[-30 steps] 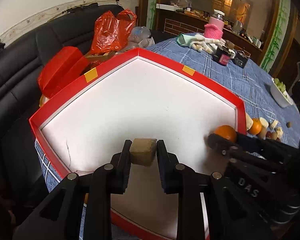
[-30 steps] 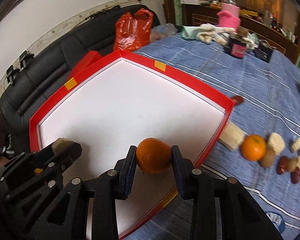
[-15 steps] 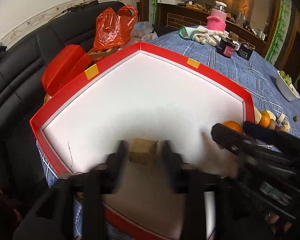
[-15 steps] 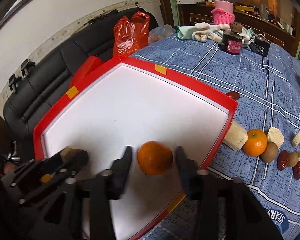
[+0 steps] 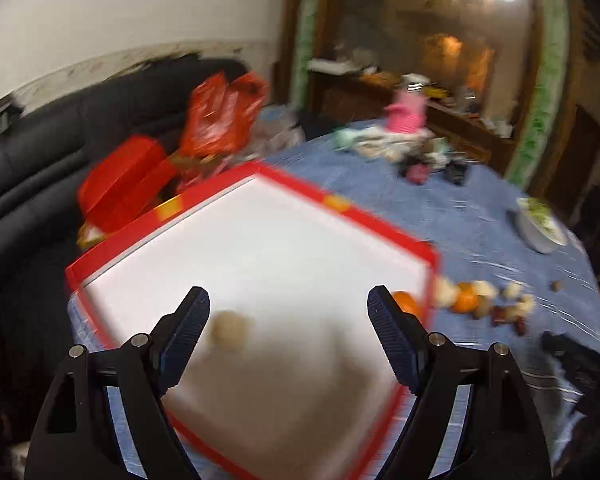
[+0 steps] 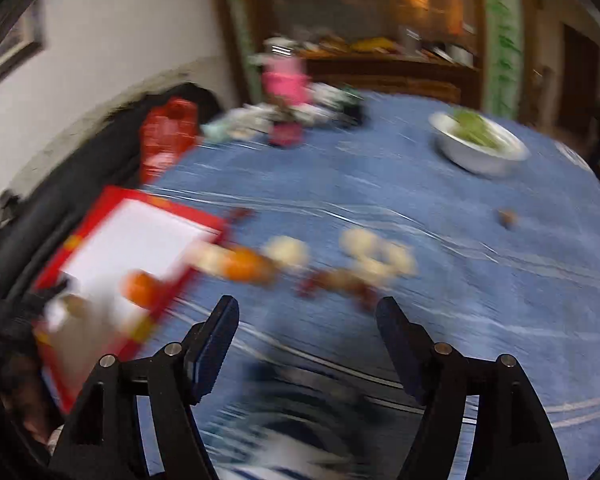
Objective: Organize fruits
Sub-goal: 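Grasp a red date with the right tool while the left tool grasps an orange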
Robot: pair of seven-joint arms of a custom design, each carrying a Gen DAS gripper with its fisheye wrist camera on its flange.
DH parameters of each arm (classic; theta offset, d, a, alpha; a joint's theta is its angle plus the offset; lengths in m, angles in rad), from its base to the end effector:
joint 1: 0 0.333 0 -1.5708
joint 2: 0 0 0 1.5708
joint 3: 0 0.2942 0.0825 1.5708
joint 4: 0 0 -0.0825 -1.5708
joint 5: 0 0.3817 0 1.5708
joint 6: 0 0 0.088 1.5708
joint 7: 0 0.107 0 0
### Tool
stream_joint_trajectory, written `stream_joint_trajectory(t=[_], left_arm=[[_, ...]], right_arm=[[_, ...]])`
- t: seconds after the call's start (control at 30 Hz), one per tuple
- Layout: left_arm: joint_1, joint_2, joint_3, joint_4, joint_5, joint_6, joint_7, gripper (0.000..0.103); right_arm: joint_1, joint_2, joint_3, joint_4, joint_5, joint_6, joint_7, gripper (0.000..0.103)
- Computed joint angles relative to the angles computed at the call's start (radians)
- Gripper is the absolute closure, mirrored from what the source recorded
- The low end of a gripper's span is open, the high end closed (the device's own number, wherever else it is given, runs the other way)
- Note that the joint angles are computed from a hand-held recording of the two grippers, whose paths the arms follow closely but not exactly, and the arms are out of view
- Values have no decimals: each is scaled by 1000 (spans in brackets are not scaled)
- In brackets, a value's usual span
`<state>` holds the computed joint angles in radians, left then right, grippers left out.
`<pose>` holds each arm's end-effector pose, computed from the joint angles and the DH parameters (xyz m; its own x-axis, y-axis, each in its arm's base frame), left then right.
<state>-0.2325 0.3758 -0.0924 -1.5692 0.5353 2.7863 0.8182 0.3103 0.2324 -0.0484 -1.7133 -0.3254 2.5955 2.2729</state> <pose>0.6651 -0.2375 0.5038 -0.0257 -0.9933 0.1123 -0.6318 -0.0709 -0.7719 0.6427 0.1817 0.5045 -0.1654 -0.9780 -0.1267 -0.7508 0.2082 -0.6268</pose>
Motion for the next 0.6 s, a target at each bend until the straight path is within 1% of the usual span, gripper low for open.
stream_joint_trajectory(t=[0.03, 0.07, 0.17, 0.27, 0.33, 0.37, 0.43, 0.5, 0.53, 0.57, 0.6], left_arm=[[5, 1, -16, -1, -11, 16, 27, 21], [9, 6, -34, 2, -25, 25, 63, 21], [21, 27, -87, 20, -94, 26, 184, 21], [31, 67, -135, 68, -184, -9, 307, 21], [22, 87, -144, 93, -223, -31, 357, 21], [18, 100, -151, 110, -241, -44, 387, 21], [5, 118, -152, 134, -264, -56, 424, 21], [-12, 149, -145, 179, -277, -80, 450, 21], [-24, 170, -138, 211, -280, -99, 452, 21], [-28, 187, -140, 235, -290, -106, 462, 21], [-35, 199, -135, 250, -294, -106, 465, 21]], right_arm=[[-6, 0, -5, -4, 4, -23, -2, 52], [-14, 5, -5, -5, 15, -36, -13, 54], [-26, 26, -1, 11, 38, -31, -49, 56], [-33, 69, 4, 65, 71, -36, -112, 60], [-30, 110, 0, 121, 86, -55, -140, 67], [-30, 114, -2, 121, 95, -54, -154, 69], [-32, 150, -2, 162, 124, -71, -183, 79], [-30, 160, -4, 164, 144, -61, -204, 80], [-33, 175, -2, 183, 161, -68, -219, 83], [-40, 188, 3, 194, 186, -71, -237, 84], [-35, 187, -4, 186, 186, -53, -237, 85]])
